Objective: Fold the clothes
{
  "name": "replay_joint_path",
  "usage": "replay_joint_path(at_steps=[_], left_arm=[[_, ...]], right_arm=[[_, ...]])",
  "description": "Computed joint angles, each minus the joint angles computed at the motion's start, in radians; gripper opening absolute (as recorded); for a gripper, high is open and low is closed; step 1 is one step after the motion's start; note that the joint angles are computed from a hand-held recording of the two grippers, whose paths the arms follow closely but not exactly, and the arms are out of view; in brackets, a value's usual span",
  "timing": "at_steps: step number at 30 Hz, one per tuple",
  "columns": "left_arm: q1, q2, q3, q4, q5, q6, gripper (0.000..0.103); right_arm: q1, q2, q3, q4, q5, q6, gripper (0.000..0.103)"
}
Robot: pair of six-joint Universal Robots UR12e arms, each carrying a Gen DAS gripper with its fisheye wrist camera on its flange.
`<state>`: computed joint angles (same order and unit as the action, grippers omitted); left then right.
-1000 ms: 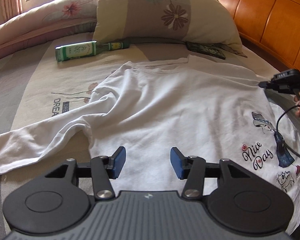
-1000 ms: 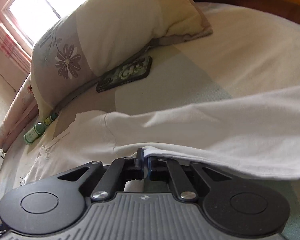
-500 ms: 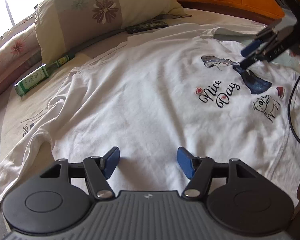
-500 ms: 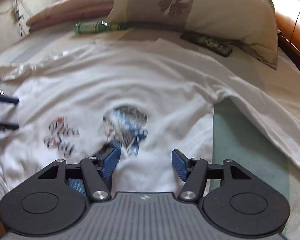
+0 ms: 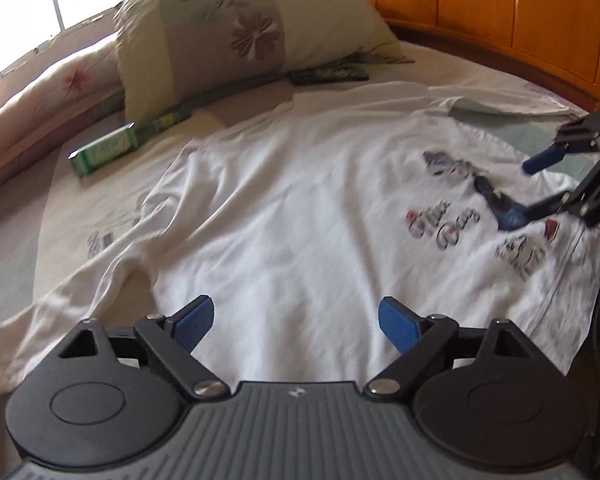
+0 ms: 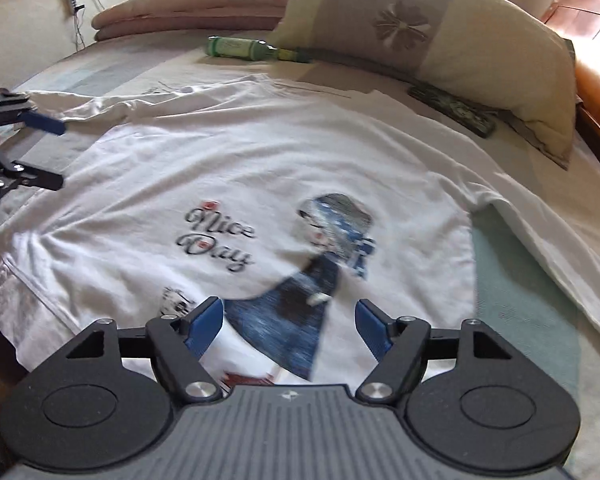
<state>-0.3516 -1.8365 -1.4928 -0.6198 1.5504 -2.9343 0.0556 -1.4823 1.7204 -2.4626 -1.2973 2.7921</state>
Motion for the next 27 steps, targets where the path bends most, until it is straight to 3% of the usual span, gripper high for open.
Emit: replay_joint_path(at_steps=[3, 5, 7, 9, 13, 16, 19, 21, 23, 25, 27], left_arm=[[-0.033, -0.06, 0.041, 0.048, -0.011, 0.027, 0.09], [-0.054, -0.087, 0.051, 0.05, 0.046, 0.042, 0.09], [-0.073, -0.112, 0.06, 0.052, 0.1, 0.055, 0.09], [-0.062, -0.097, 0.02, 0.096, 0.072, 0.006, 0.092], [-0.019, -0.046, -0.048, 0.073, 0.005, -0.141, 0.103], [-0.002, -0.007, -0.095, 0.076, -0.01, -0.16, 0.103], [-0.003, 0.002, -0.074, 0.015, 0.018, -0.154, 0.102], [-0.013, -0.013, -0.047, 0.032, 0.045, -0.118, 0.102], [-0.013, -0.036, -0.014, 0.052, 0.012, -0.111, 0.102], [0.006, -0.068, 0.029, 0.041, -0.094, -0.134, 0.102], [0.015, -0.096, 0.055, 0.036, -0.133, -0.177, 0.102]], right_arm=[[0.044, 0.03, -0.004, -0.047, -0.024, 0.066, 0.077], [0.062, 0.04, -0.002, -0.055, -0.064, 0.131, 0.078], [0.062, 0.032, 0.023, -0.092, -0.075, 0.175, 0.085], [0.062, 0.009, 0.044, -0.072, -0.102, 0.183, 0.1], [0.04, -0.07, 0.139, -0.09, -0.113, 0.201, 0.103], [0.03, -0.109, 0.183, -0.107, -0.116, 0.188, 0.103], [0.036, -0.11, 0.182, -0.102, -0.137, 0.192, 0.103], [0.041, -0.102, 0.172, -0.094, -0.147, 0.209, 0.103], [0.045, -0.096, 0.164, -0.089, -0.157, 0.227, 0.103], [0.048, -0.093, 0.163, -0.096, -0.163, 0.24, 0.103], [0.049, -0.093, 0.166, -0.105, -0.167, 0.248, 0.103]])
